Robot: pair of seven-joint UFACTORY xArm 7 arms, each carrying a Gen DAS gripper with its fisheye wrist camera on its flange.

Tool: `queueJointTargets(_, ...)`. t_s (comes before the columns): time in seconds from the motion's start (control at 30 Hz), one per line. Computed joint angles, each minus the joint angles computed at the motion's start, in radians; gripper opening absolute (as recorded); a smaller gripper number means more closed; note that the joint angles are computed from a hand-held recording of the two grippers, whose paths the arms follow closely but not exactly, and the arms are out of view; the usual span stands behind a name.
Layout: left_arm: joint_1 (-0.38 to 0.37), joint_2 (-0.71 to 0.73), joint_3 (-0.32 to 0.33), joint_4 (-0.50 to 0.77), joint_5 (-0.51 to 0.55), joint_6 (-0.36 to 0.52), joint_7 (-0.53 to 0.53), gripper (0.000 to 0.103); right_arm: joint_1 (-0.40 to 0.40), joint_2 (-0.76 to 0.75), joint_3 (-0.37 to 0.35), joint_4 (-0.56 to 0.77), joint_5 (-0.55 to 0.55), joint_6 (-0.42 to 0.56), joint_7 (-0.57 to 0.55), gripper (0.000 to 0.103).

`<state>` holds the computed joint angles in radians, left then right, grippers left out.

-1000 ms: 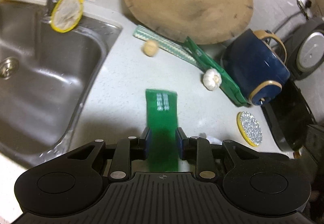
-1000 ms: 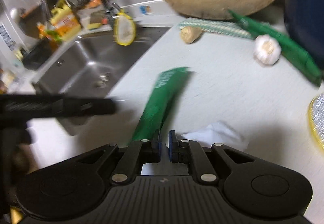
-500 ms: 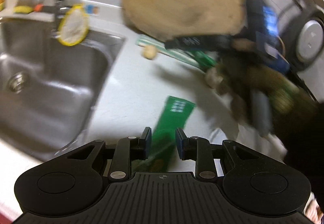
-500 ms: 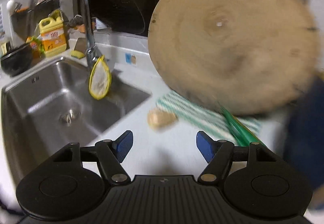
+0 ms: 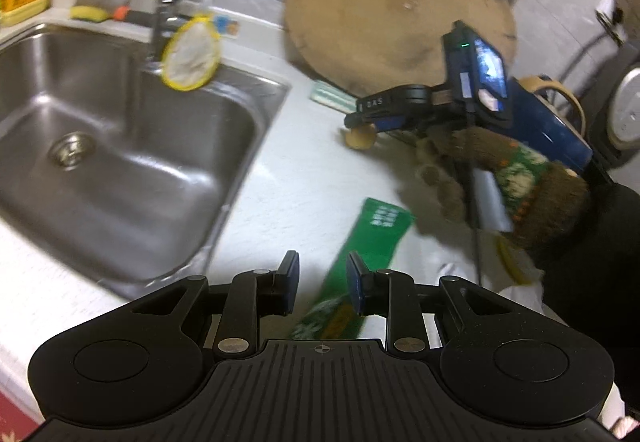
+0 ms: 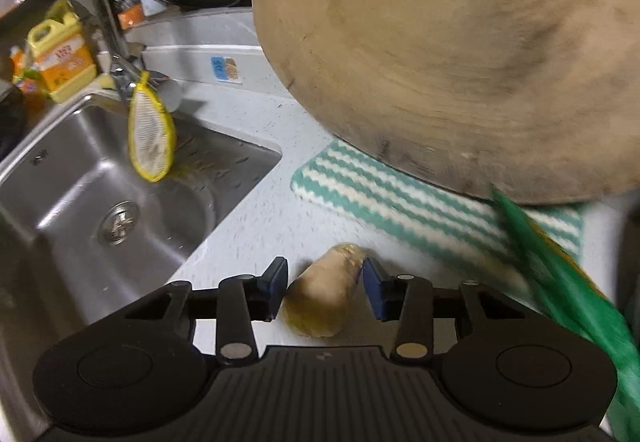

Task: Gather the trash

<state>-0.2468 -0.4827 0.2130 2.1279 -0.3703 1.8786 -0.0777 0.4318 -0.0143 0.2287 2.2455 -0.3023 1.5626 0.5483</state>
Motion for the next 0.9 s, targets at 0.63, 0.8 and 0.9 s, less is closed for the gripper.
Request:
queueJointTargets(0.63, -0.094, -0.029, -0.249, -0.168, -0.075, -0.084, 0.088, 0.029, -0.220, -0.679, 0.061, -0.432, 0.162, 0.204, 0.062, 0.027)
queueJointTargets(0.8, -0.090, -0.018, -0.295, -0.159, -0.035, -0.079, 0.090, 0.029, -0.284, -0.733, 0.120, -0.439, 0.138, 0.223, -0.039, 0.028)
queueJointTargets(0.9, -0.089, -0.011, -0.306, -0.148, -0.019, -0.070, 0.092, 0.029, -0.321, -0.771, 0.137, -0.440, 0.158, 0.229, -0.061, 0.036)
